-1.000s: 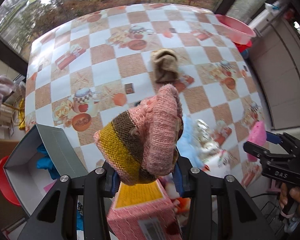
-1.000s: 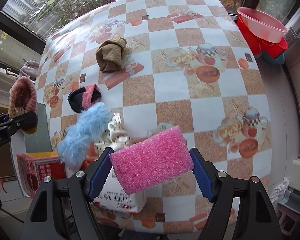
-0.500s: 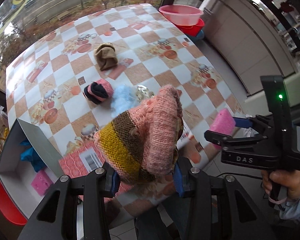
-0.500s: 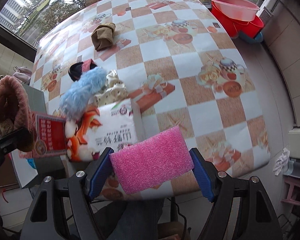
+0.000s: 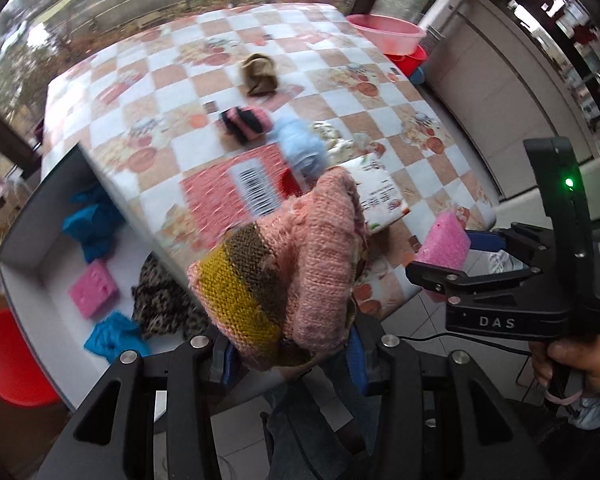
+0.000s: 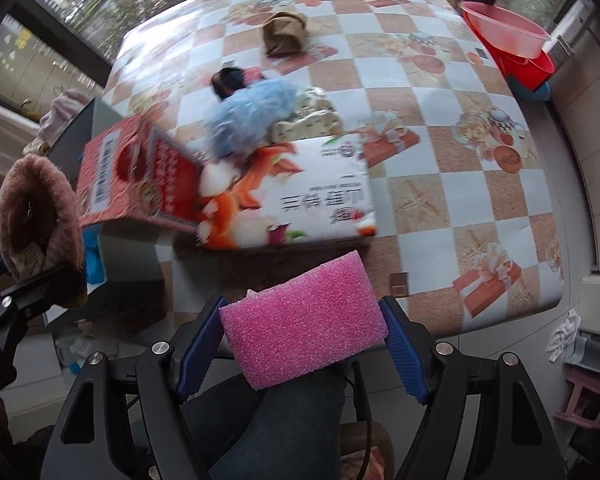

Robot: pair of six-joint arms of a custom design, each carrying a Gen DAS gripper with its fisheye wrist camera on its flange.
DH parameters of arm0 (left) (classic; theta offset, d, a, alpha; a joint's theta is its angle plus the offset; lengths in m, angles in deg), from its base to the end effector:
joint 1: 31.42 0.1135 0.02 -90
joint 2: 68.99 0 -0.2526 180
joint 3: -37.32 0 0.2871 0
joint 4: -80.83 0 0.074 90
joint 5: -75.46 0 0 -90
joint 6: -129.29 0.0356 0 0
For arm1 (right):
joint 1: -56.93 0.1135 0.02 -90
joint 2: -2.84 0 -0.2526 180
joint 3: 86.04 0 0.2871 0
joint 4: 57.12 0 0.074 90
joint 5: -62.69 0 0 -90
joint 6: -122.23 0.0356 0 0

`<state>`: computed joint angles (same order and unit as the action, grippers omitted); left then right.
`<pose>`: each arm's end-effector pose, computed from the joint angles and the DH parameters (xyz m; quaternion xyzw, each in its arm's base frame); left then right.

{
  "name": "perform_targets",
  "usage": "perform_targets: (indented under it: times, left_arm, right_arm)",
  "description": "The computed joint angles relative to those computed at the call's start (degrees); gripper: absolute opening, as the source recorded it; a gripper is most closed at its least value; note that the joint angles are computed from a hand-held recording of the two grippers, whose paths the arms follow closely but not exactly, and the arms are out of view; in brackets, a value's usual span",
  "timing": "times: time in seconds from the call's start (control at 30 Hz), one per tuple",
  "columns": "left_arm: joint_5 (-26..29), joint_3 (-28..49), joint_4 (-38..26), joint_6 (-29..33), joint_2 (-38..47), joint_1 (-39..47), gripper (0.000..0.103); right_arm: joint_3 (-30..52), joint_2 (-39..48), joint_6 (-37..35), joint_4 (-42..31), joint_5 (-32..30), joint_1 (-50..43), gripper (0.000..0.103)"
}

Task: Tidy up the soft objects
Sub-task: 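Carry the knit hat and pink sponge over the white box with both tools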

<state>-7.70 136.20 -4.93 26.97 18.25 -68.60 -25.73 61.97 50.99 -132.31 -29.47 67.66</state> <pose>0.2516 -0.1961 0.3186 0.2209 0.9637 -0.1114 0.1005 0.2037 0.0400 0.2309 0.0667 0.9879 0.0534 0.1297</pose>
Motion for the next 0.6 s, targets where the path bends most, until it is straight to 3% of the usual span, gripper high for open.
perform_targets:
  times: [0.27, 0.6]
  left_arm:
    - [-0.96, -11.14, -0.18, -2.1, -10.44, 8.73, 0.046]
    - [-1.32, -19.03, -1.9, -0.52, -19.5, 22.3, 0.046]
  right_arm:
    - [3.96, 5.64, 3.17, 1.06, 1.7, 13.49, 0.078]
    - [14.62, 16.41, 2.24, 1.96, 3.53, 26.39, 0.078]
